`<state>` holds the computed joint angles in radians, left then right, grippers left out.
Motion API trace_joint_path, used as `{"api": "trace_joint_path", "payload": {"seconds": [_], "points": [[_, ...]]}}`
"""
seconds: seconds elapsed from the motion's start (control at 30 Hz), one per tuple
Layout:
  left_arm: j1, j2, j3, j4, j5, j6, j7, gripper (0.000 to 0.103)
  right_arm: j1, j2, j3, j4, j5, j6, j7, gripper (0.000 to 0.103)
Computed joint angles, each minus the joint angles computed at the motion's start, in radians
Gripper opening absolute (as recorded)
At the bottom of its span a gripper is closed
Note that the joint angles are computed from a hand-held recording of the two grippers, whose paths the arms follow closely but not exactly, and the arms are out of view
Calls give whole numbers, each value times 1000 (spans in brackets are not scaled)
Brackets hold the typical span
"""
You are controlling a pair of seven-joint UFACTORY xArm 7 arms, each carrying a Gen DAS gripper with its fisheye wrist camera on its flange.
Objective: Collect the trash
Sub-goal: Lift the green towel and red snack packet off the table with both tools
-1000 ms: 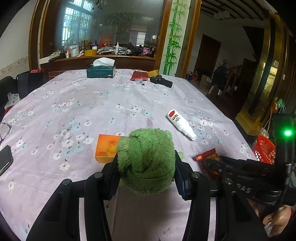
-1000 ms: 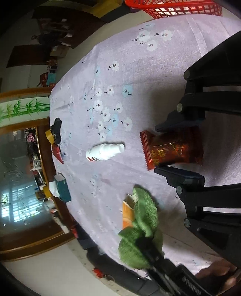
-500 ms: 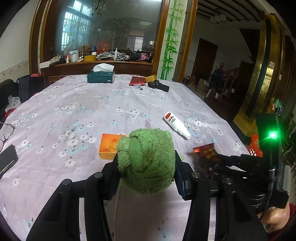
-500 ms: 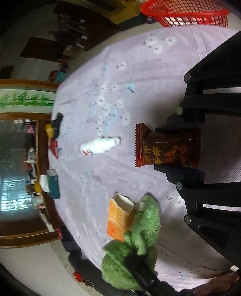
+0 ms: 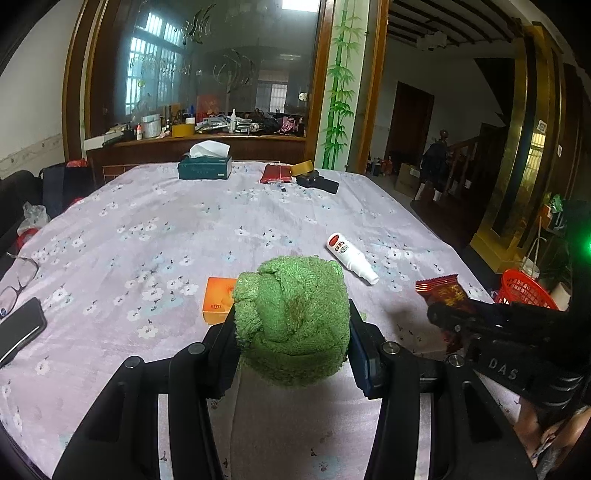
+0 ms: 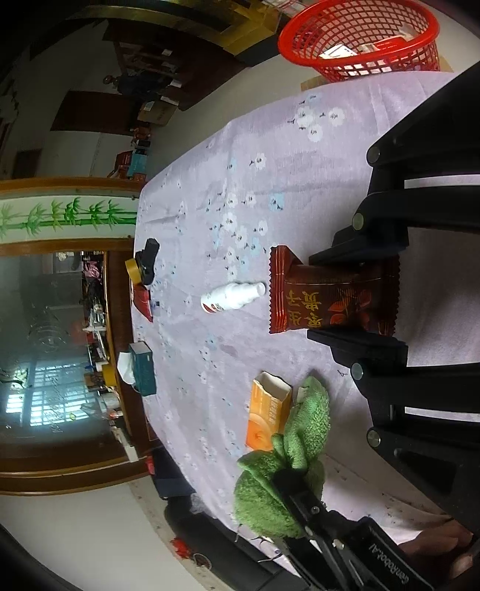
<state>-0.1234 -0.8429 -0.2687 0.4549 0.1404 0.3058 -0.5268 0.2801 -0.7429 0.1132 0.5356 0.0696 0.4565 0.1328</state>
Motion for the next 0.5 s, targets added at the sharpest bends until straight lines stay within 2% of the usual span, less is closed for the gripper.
{"api": "trace_joint_path", "payload": {"seconds": [0.2, 0.5], "points": [[41, -18, -58, 12, 37, 13, -35, 49, 7, -40, -22, -11, 19, 16, -5, 34], [60, -39, -95, 25, 84, 35, -74, 49, 19, -106, -38, -27, 46, 37, -18, 34]]}}
